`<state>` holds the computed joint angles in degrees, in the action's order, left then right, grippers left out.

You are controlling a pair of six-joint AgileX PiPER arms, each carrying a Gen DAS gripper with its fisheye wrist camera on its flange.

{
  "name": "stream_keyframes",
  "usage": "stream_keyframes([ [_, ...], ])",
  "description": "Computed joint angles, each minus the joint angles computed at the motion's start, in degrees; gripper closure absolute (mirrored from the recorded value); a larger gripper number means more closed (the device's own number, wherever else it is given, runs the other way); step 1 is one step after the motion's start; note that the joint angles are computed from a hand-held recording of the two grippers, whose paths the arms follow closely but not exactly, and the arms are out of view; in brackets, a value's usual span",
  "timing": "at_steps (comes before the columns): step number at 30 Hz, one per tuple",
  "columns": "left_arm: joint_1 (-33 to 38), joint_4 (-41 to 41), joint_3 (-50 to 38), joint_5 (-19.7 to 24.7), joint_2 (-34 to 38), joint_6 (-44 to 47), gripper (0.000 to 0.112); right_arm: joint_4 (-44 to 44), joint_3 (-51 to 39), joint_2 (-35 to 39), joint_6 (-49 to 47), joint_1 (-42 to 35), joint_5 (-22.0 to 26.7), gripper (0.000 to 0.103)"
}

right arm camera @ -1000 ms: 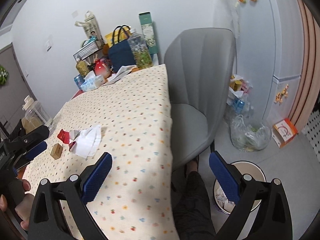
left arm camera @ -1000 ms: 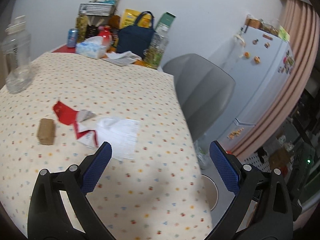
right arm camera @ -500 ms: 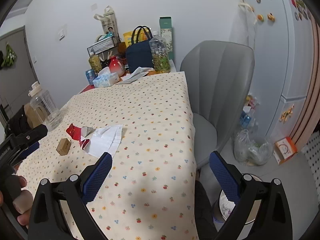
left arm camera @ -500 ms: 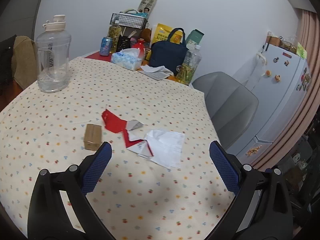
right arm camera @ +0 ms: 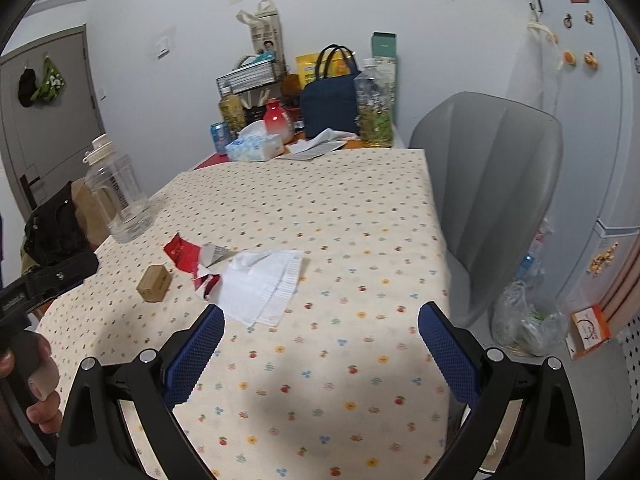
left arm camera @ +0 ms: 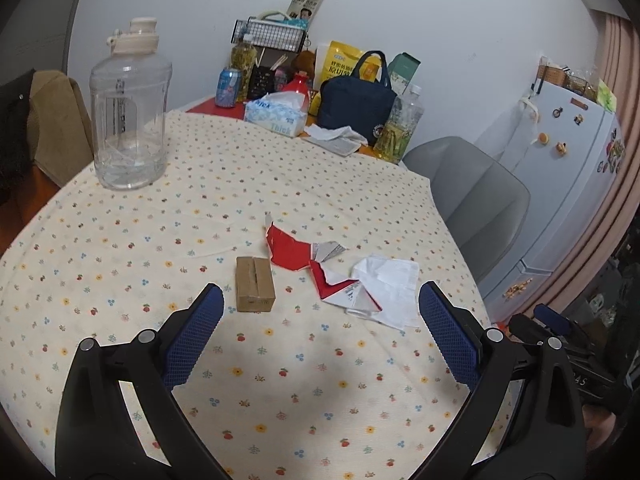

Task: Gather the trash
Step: 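Move both tools back over the table toward the small cardboard box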

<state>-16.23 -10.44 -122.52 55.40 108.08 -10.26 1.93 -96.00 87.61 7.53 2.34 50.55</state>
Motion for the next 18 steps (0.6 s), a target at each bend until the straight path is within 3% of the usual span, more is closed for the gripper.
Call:
stream_keyframes([
  [7,1.55,2.28,-1.03,0.81,3.24,-1.75,0.019,4.77,-1.54,2.63,-3.62,-0.28,-0.18,0.008],
  [14,1.07,4.09,-6.02,2.99,8.56,-2.41,0.033,14.13,-5.25,7.86,-7.22,-3.06,2.29,0.03],
  [18,0.74,5.57,-12.38,6.35,13.39,-3.7,0.043,16.82,-7.73,10.63,-8.52,-2.81,3.57,0.037],
])
